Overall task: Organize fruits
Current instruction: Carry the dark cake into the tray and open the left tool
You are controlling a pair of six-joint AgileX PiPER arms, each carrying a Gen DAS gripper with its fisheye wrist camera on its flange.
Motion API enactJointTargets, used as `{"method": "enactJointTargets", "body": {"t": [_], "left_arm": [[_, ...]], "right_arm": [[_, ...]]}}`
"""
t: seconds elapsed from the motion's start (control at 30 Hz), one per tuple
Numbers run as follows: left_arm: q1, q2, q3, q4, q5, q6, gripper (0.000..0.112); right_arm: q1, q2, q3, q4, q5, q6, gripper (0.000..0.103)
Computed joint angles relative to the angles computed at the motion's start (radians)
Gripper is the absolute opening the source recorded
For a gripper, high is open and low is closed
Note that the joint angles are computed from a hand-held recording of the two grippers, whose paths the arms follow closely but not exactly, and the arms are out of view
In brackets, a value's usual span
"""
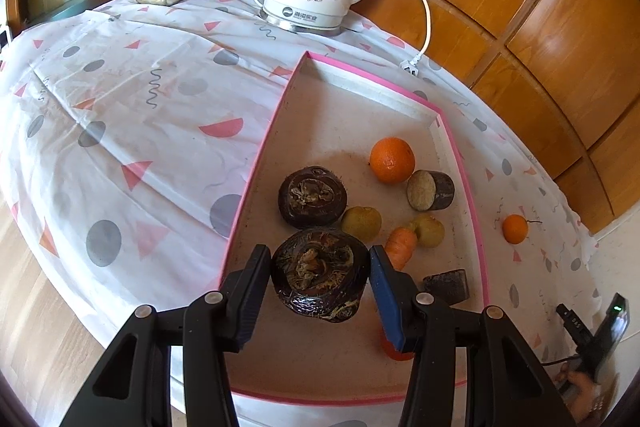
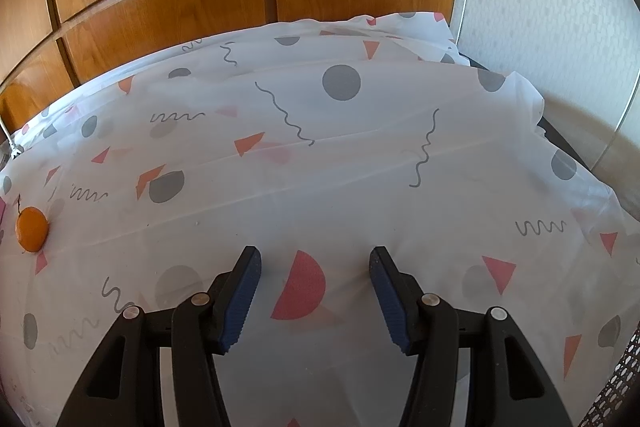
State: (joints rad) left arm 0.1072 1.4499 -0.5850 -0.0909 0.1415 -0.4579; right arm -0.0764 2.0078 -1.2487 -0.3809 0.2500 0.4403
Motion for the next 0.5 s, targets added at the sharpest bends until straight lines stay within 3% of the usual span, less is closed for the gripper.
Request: {"method": "enactJointTargets", "body": {"t": [0.13,0.2,0.27,0.5], "left_arm": [[-0.019,0.024,-0.008,0.159,-0.004,-0.164,0.051],[-0.021,0.035,-0.012,0.173,-0.002,-0.177,0.051],[-0.021,0.045,-0.013,0.166,-0.004,-0.169,0.051],[-0.043,0.056,-0.02,0.366,-0.004,-0.363,0.051]], "right_arm": [[0.006,0.004,-0.023,0.015,0.041,-0.006,0.057],[0.008,0.003,-0.035,0.041,0.065,-0.026,0.057],[0.006,-0.001,-0.041,0.116,0.078,-0.093,0.057],[0.032,-0.032,-0.029,0.32,0.074,-0.297,0.057]]}}
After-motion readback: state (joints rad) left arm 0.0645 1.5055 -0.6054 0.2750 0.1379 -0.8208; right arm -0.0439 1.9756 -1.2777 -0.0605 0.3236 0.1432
